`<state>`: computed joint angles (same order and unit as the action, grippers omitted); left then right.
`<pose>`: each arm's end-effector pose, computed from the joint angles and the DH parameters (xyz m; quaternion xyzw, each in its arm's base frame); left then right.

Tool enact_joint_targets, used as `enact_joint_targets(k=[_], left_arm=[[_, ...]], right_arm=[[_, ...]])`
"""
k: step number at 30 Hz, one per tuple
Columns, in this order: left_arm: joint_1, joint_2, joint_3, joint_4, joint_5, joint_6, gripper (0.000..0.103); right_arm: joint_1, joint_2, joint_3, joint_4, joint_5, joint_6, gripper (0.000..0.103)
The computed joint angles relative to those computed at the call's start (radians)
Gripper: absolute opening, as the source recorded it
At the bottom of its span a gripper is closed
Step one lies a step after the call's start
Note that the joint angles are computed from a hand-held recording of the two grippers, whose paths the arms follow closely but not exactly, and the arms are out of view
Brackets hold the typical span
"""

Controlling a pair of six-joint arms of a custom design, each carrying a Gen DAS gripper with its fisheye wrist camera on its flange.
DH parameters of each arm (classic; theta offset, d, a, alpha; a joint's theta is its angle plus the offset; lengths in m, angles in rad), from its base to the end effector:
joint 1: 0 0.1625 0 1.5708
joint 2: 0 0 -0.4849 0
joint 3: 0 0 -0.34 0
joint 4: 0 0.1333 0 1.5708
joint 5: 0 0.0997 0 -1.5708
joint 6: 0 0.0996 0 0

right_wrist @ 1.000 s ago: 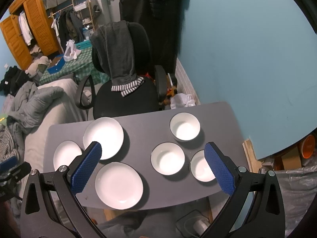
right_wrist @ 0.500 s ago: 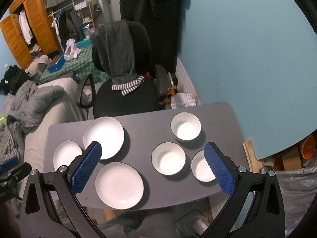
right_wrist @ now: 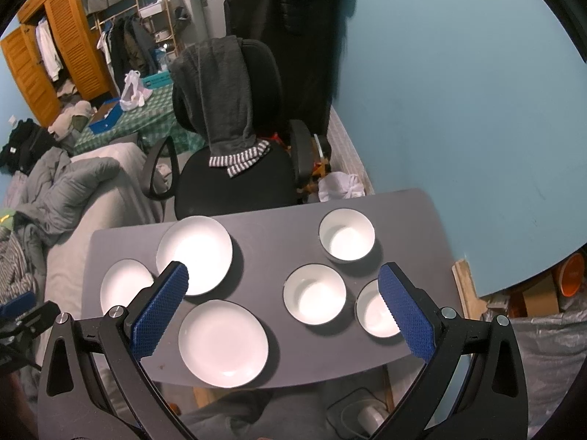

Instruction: Organize plates and bowls

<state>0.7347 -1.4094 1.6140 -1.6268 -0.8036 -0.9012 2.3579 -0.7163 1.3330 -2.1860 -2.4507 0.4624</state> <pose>-0.2344 -0.4846 0.4863 -0.0023 0.9252 -0.2405 0.2936 0.5660 -0.4842 0.2206 0.1466 -0.8928 0.2486 0.3458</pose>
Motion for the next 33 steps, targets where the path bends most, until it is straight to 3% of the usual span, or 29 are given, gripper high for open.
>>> enact_joint_targets(k=[23, 33], left_arm=[[0.001, -0.014, 0.022, -0.003, -0.005, -0.016, 0.086], [0.024, -0.016, 0.017, 0.034, 0.008, -0.015, 0.086]], right_arm=[[0.008, 0.025, -0.028, 0.012, 0.015, 0.001, 0.101], [-0.022, 0.023, -0.020, -0.034, 0.081, -0.103, 0.101]])
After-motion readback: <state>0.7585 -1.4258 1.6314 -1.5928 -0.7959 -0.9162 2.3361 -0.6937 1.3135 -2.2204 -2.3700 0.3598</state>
